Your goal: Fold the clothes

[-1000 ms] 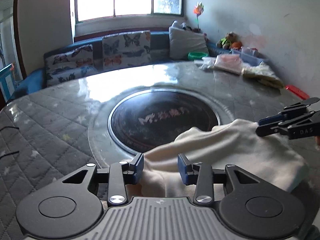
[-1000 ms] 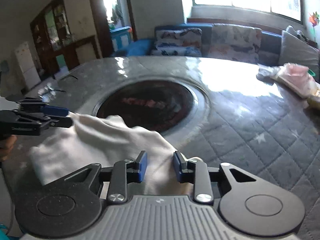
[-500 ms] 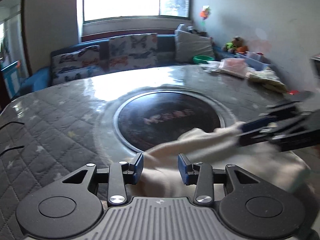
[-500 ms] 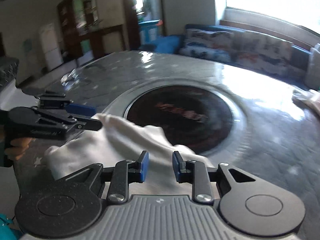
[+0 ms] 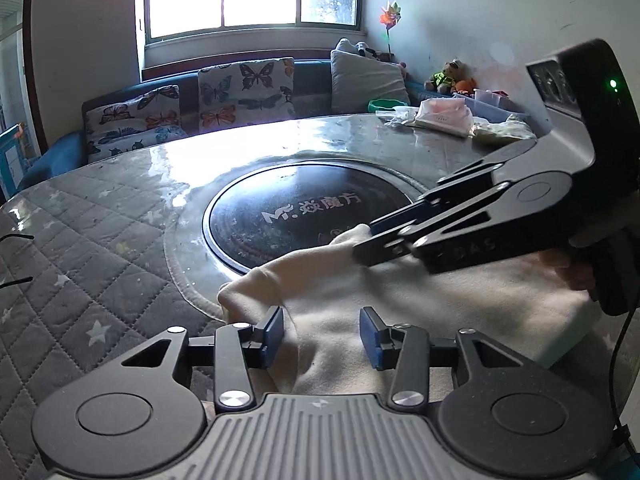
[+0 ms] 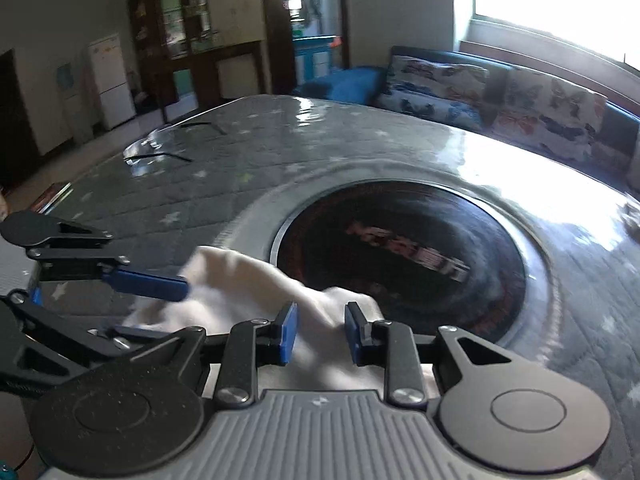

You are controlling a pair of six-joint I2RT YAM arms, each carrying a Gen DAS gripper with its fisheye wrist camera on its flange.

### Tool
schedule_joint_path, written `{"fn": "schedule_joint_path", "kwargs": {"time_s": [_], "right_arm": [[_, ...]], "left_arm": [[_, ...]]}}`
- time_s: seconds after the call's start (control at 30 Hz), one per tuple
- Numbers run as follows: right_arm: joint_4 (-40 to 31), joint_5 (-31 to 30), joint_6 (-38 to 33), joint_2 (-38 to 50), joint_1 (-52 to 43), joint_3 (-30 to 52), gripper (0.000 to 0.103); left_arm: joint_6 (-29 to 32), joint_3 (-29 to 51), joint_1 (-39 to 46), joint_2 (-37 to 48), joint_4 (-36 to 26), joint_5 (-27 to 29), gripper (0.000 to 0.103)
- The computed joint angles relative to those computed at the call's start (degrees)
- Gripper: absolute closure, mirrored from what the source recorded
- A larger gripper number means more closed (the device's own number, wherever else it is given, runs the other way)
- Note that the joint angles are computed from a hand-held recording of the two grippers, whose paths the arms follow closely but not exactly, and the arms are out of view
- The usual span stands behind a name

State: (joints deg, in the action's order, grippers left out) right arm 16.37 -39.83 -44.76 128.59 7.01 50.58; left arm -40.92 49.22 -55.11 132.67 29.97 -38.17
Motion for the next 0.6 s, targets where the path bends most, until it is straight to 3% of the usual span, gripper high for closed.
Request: {"fn": "schedule_joint_path", "kwargs": {"time_s": [0.27, 0.43, 0.6], "right_arm": [[0.21, 1.30, 2.89, 0.76, 1.71, 1.71, 0.073], [-7.82, -2.68, -5.98, -3.90, -2.95, -0.23, 0.073], [-16.56, -5.19, -15.44, -6.64, -8.00, -2.45, 0.073]], "left_arm": [[-2.12, -2.14, 0.20, -1.57, -0.12, -0.98, 0.054], [-4.08, -3.97, -1.09, -3.27, 0.93, -3.34, 0.055], [-2.98, -3.06, -1.13, -2.13, 2.81, -1.33, 0.057]]}}
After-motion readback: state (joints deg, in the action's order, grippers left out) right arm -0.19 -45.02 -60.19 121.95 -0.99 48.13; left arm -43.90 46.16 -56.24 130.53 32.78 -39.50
